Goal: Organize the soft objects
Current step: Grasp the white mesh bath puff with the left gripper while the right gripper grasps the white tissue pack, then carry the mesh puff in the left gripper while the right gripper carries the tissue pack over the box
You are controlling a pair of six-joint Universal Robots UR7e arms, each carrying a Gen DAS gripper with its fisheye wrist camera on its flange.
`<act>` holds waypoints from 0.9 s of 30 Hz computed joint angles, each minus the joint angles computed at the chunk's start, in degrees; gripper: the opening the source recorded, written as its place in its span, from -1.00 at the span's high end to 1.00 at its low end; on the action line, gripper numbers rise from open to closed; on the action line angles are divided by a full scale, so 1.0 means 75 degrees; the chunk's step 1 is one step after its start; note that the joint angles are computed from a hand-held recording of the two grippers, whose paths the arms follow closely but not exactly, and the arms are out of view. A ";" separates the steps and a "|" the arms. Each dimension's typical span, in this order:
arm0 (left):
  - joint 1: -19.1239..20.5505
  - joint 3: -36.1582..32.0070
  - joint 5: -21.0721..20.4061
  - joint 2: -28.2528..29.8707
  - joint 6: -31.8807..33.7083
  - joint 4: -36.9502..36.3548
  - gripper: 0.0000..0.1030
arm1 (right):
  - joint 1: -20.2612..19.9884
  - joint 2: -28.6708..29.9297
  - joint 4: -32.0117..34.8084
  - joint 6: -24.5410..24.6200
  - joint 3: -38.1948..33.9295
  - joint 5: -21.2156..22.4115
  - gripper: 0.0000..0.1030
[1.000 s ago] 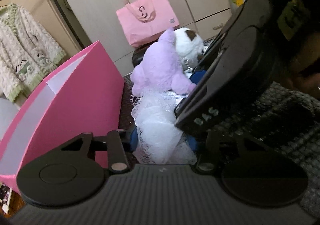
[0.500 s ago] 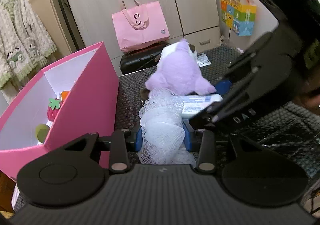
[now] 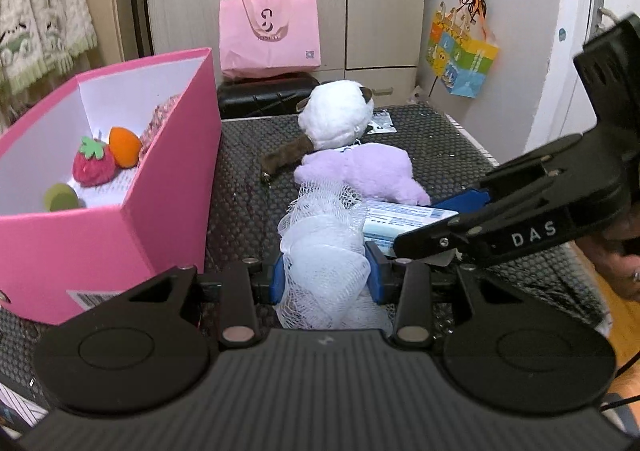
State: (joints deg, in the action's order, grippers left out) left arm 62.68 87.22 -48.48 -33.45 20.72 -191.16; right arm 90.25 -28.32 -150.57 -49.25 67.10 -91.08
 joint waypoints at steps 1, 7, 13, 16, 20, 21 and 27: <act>0.0007 0.0023 -0.0063 -0.0040 -0.0108 0.0084 0.27 | 0.0001 -0.0065 -0.0053 0.0060 0.0122 -0.0014 0.12; 0.0026 0.0431 -0.0464 -0.0379 -0.0601 0.0282 0.27 | 0.0015 -0.0480 -0.0225 0.0282 0.0891 -0.0007 0.12; 0.0033 0.0851 -0.0510 -0.0662 -0.0998 0.0327 0.27 | 0.0131 -0.0832 -0.0742 0.0202 0.1691 -0.0131 0.12; 0.0045 0.1124 -0.0557 -0.0829 -0.1191 0.0252 0.27 | 0.0212 -0.0997 -0.0971 0.0218 0.2048 -0.0208 0.12; 0.0034 0.1568 -0.0693 -0.1168 -0.1321 0.0131 0.27 | 0.0331 -0.1196 -0.1222 0.0155 0.2475 -0.0282 0.12; 0.0042 0.1676 -0.0785 -0.1278 -0.1432 0.0136 0.27 | 0.0351 -0.1231 -0.1299 0.0119 0.2558 -0.0278 0.12; 0.0159 0.2363 -0.1468 -0.2162 -0.1737 0.0490 0.27 | 0.0404 -0.1510 -0.1729 -0.0168 0.3137 0.0332 0.13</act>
State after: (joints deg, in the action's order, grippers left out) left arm 63.88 104.94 -59.49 -49.67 7.70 -187.48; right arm 93.28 -39.65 -163.54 -50.51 90.62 -88.59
